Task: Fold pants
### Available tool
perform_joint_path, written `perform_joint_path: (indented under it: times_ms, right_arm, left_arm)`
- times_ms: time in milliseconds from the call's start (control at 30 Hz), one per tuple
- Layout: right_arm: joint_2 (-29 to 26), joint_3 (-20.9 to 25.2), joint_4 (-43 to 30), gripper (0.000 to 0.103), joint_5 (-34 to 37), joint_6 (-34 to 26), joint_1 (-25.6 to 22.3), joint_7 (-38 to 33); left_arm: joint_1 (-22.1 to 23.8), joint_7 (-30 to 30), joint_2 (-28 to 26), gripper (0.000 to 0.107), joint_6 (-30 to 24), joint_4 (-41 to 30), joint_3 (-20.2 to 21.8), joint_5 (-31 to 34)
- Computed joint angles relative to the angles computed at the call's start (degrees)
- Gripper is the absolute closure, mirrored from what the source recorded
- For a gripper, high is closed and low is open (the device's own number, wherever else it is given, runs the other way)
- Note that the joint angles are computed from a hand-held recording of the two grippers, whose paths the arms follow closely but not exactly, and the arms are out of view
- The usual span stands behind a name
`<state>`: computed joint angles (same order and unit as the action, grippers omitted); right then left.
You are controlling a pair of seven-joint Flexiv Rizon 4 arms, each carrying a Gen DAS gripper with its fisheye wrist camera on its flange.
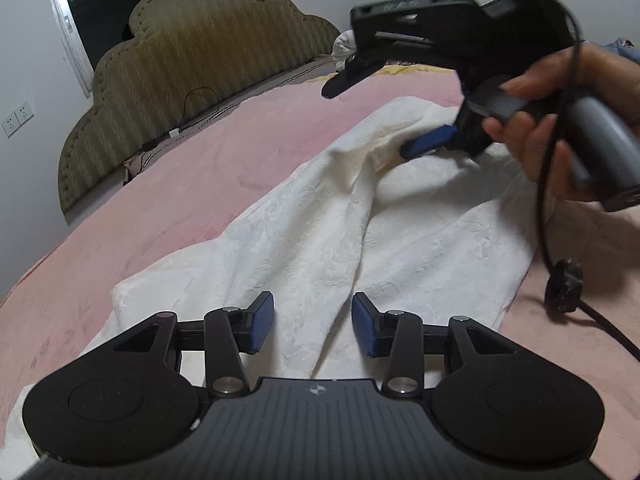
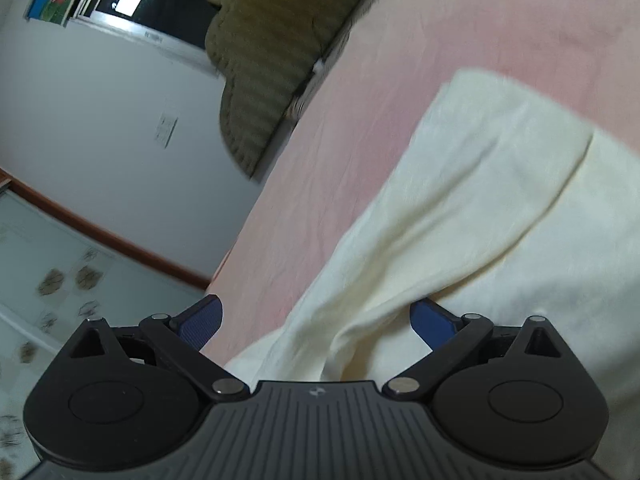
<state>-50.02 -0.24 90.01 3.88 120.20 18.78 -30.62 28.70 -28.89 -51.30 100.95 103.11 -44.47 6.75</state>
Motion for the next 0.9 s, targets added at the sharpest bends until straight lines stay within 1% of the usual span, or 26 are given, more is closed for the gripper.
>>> perform_joint_path:
  times_ms: [33, 67, 100, 133, 167, 200, 233, 267, 333, 400, 467, 500, 533, 633, 667, 733, 767, 800, 833, 900]
  right_arm:
    - [0.0, -3.5, -0.4, 0.011, 3.1, -0.9, 2.7, -0.9]
    - [-0.2, -6.4, -0.8, 0.023, 6.1, -1.7, 4.9, -1.4]
    - [-0.6, -7.8, -1.4, 0.046, 8.2, -2.6, 5.8, -1.2]
    - [-0.8, -7.3, -1.8, 0.057, 8.6, -3.4, 5.2, -0.7]
    - [-1.2, -6.1, -2.0, 0.072, 8.3, -3.6, 4.0, 0.0]
    - [-1.6, -4.7, -2.2, 0.079, 7.9, -3.1, 2.9, 0.7]
    - [-2.1, -3.6, -2.1, 0.081, 7.5, -1.7, 2.0, 1.2]
    - [-2.1, -3.3, -1.7, 0.087, 7.3, -0.8, 1.8, 1.2]
    - [-1.7, -4.5, -0.6, 0.090, 8.2, 1.3, 3.0, 0.1]
    - [-1.2, -3.7, 0.5, 0.091, 8.1, 4.7, 2.7, -0.9]
    - [-0.3, -3.3, 1.7, 0.091, 8.0, 6.8, 2.6, -2.3]
    - [0.3, -3.7, 2.4, 0.091, 8.5, 7.1, 3.1, -3.4]
    - [1.2, -4.3, 3.4, 0.091, 9.2, 6.8, 3.6, -4.8]
    - [2.3, -3.8, 4.7, 0.091, 10.4, 4.5, 3.2, -5.7]
    - [2.4, -3.2, 4.9, 0.091, 10.5, 3.6, 2.6, -5.0]
    - [2.0, -0.5, 5.1, 0.091, 8.7, 2.6, 0.1, -2.7]
    - [2.0, -0.5, 5.1, 0.089, 8.9, 1.0, 0.0, -1.7]
    - [2.1, -1.5, 4.9, 0.084, 9.5, -1.1, 0.6, -1.0]
    - [1.9, -2.2, 4.6, 0.081, 9.7, -2.5, 0.9, -0.3]
    - [0.7, -2.7, 3.5, 0.081, 9.7, -1.4, 1.1, 0.9]
  left_arm:
    - [-0.2, 0.0, -0.1, 0.057, -0.2, -0.3, 0.1, -0.1]
    - [-0.4, -0.1, -0.3, 0.057, -0.4, -0.6, 0.2, -0.4]
    - [-0.6, -0.3, -0.5, 0.056, -0.5, -0.8, 0.1, -0.7]
    - [-0.7, -0.4, -0.8, 0.056, -0.9, -1.2, 0.0, -1.0]
    - [-0.8, -0.4, -1.0, 0.056, -1.3, -1.7, -0.1, -1.4]
    - [-0.9, -0.5, -1.3, 0.055, -1.3, -2.0, -0.2, -1.7]
    - [-1.0, -0.4, -1.6, 0.055, -1.5, -2.4, -0.3, -1.9]
    - [-1.2, -0.5, -1.7, 0.055, -1.5, -2.7, -0.3, -2.1]
    - [-1.8, -0.6, -1.9, 0.056, -1.4, -3.3, -0.3, -2.5]
    - [-1.5, 0.1, -2.5, 0.056, -1.0, -3.4, -1.0, -1.8]
    - [-1.0, 1.0, -3.4, 0.066, -0.6, -3.5, -2.2, -0.9]
    - [-0.7, 1.1, -3.7, 0.071, -0.8, -3.5, -2.7, -0.8]
    - [-0.6, 0.9, -4.0, 0.080, -1.2, -3.6, -3.1, -1.0]
    - [-0.5, 0.2, -4.2, 0.093, -2.1, -4.1, -3.8, -2.5]
    - [-0.4, 0.0, -4.3, 0.094, -1.9, -4.1, -3.9, -2.7]
    - [0.7, -0.6, -5.1, 0.098, -0.6, -3.6, -5.5, -2.4]
    - [1.4, -0.9, -5.6, 0.098, -0.2, -3.4, -6.5, -2.0]
    - [2.2, -1.3, -6.2, 0.099, -0.1, -3.4, -7.8, -1.6]
    - [2.8, -1.5, -6.6, 0.099, -0.3, -3.4, -8.7, -1.2]
    - [2.8, -2.2, -6.3, 0.098, -1.4, -3.6, -8.6, -1.3]
